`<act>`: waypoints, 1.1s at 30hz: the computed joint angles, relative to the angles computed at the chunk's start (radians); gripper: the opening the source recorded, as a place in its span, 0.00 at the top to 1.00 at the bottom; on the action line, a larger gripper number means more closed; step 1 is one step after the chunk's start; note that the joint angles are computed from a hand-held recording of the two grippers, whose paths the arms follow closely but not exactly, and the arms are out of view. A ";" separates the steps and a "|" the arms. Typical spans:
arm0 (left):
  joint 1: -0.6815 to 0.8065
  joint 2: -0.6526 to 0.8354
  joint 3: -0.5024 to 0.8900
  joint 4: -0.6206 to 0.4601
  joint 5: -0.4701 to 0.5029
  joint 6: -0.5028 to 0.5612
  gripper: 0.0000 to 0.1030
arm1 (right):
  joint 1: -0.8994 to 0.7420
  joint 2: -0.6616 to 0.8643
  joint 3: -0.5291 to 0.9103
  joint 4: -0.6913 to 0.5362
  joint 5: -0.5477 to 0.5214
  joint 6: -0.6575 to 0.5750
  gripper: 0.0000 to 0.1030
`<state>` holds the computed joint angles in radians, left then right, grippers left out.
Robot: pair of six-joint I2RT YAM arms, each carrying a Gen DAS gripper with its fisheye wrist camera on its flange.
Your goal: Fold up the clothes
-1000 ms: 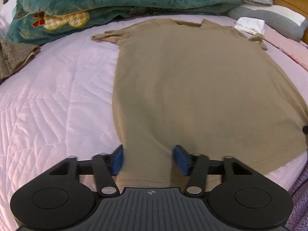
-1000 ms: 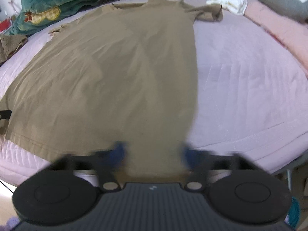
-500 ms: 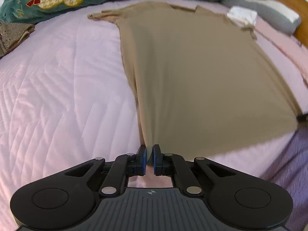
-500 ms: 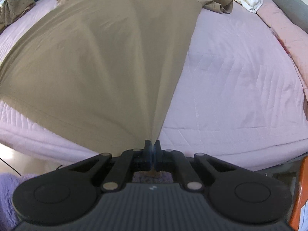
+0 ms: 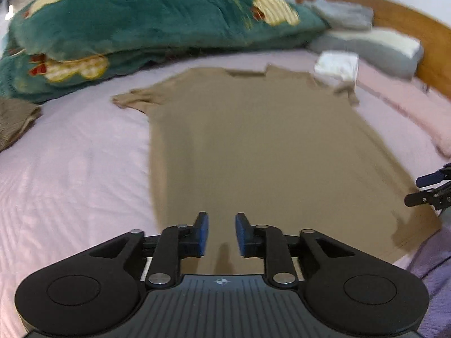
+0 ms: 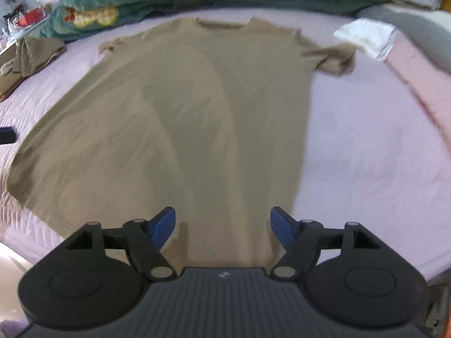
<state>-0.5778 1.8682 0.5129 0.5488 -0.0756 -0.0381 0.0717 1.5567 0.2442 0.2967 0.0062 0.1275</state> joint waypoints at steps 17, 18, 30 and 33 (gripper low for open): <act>-0.261 0.297 0.389 0.024 -0.157 -0.226 0.38 | -0.512 0.264 0.409 0.016 -0.183 -0.001 0.22; -0.270 0.342 0.453 -0.016 -0.168 -0.234 0.38 | -0.511 0.305 0.471 0.010 -0.184 0.001 0.22; -0.272 0.510 0.576 -0.023 -0.225 -0.173 0.24 | -0.560 1.032 1.474 -0.311 -0.184 0.078 0.22; -0.279 0.524 0.612 -0.047 -0.242 -0.197 0.15 | -0.548 1.087 1.516 -0.283 -0.199 0.035 0.26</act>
